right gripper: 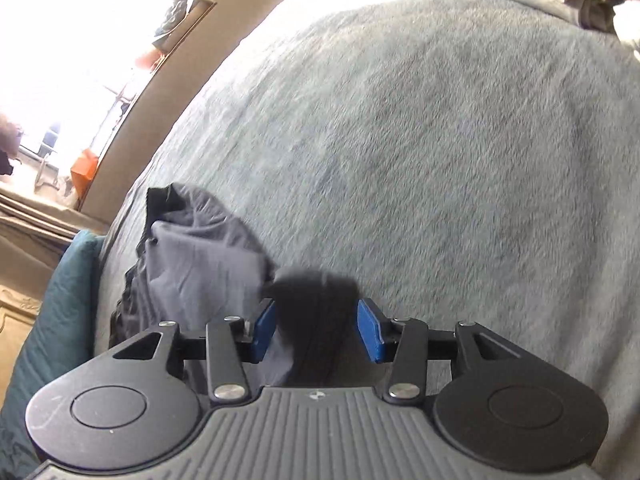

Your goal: Fold clothes

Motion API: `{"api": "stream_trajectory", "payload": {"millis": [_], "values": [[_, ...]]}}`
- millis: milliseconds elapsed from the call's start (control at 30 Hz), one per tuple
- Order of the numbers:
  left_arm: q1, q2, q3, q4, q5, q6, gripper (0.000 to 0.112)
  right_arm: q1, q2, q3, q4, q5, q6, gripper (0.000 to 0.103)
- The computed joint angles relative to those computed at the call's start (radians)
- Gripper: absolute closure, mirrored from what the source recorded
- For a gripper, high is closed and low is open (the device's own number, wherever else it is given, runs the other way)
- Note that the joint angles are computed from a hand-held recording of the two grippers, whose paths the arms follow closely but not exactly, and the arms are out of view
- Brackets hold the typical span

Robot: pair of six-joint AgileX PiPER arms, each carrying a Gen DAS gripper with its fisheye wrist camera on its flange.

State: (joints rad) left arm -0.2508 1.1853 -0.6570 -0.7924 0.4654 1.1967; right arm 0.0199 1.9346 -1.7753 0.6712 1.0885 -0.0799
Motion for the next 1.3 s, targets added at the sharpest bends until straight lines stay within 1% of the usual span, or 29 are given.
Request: {"api": "stream_trajectory", "payload": {"millis": [133, 167, 200, 233, 300, 333, 400, 433, 500, 533, 567, 600, 633, 700, 800, 933, 1067, 1100, 1233, 1300], "values": [[-0.017, -0.004, 0.019, 0.002, -0.034, -0.009, 0.111, 0.071, 0.160, -0.192, -0.133, -0.057, 0.049, 0.055], [-0.020, -0.005, 0.024, -0.002, -0.042, -0.007, 0.111, 0.089, 0.198, -0.245, -0.176, -0.054, 0.063, 0.055], [-0.020, -0.006, 0.032, -0.016, -0.049, 0.004, 0.111, 0.106, 0.228, -0.290, -0.201, -0.031, 0.081, 0.055], [-0.020, -0.007, 0.040, -0.031, -0.056, 0.016, 0.111, 0.115, 0.239, -0.305, -0.193, -0.011, 0.071, 0.055], [-0.020, -0.009, 0.055, -0.064, -0.070, 0.042, 0.111, 0.127, 0.213, -0.263, -0.137, 0.007, -0.003, 0.055], [-0.019, -0.012, 0.065, -0.085, -0.074, 0.064, 0.111, 0.135, 0.174, -0.210, -0.121, 0.012, -0.052, 0.055], [-0.010, -0.022, 0.087, -0.142, -0.073, 0.130, 0.110, 0.179, 0.073, -0.082, -0.156, -0.015, -0.143, 0.056], [-0.001, -0.023, 0.092, -0.170, -0.068, 0.164, 0.110, 0.211, 0.019, -0.017, -0.195, -0.043, -0.183, 0.056], [0.014, -0.018, 0.094, -0.206, -0.055, 0.205, 0.110, 0.299, -0.107, 0.136, -0.345, -0.161, -0.240, 0.056], [0.021, -0.014, 0.092, -0.221, -0.047, 0.220, 0.110, 0.348, -0.163, 0.209, -0.440, -0.229, -0.251, 0.056], [0.026, -0.011, 0.091, -0.230, -0.042, 0.228, 0.110, 0.385, -0.203, 0.262, -0.515, -0.274, -0.250, 0.055], [0.029, -0.010, 0.090, -0.234, -0.038, 0.230, 0.110, 0.411, -0.232, 0.299, -0.567, -0.296, -0.244, 0.055], [0.029, -0.009, 0.090, -0.236, -0.037, 0.231, 0.110, 0.423, -0.249, 0.315, -0.593, -0.294, -0.232, 0.055], [0.027, -0.009, 0.091, -0.240, -0.041, 0.234, 0.110, 0.423, -0.265, 0.326, -0.601, -0.281, -0.219, 0.055], [0.014, -0.020, 0.104, -0.243, -0.060, 0.233, 0.110, 0.371, -0.277, 0.311, -0.533, -0.270, -0.204, 0.055], [-0.006, -0.034, 0.116, -0.223, -0.085, 0.211, 0.110, 0.199, -0.209, 0.223, -0.256, -0.179, -0.153, 0.055], [-0.009, -0.036, 0.116, -0.202, -0.090, 0.186, 0.110, 0.025, -0.078, 0.143, 0.013, -0.066, 0.011, 0.055], [-0.012, -0.038, 0.118, -0.201, -0.095, 0.185, 0.110, -0.010, -0.047, 0.141, 0.084, -0.054, 0.052, 0.055], [-0.030, -0.050, 0.134, -0.200, -0.125, 0.194, 0.109, -0.083, 0.030, 0.182, 0.261, -0.044, 0.212, 0.055], [-0.037, -0.055, 0.138, -0.193, -0.134, 0.193, 0.109, -0.083, 0.064, 0.190, 0.318, -0.024, 0.233, 0.056]]}}
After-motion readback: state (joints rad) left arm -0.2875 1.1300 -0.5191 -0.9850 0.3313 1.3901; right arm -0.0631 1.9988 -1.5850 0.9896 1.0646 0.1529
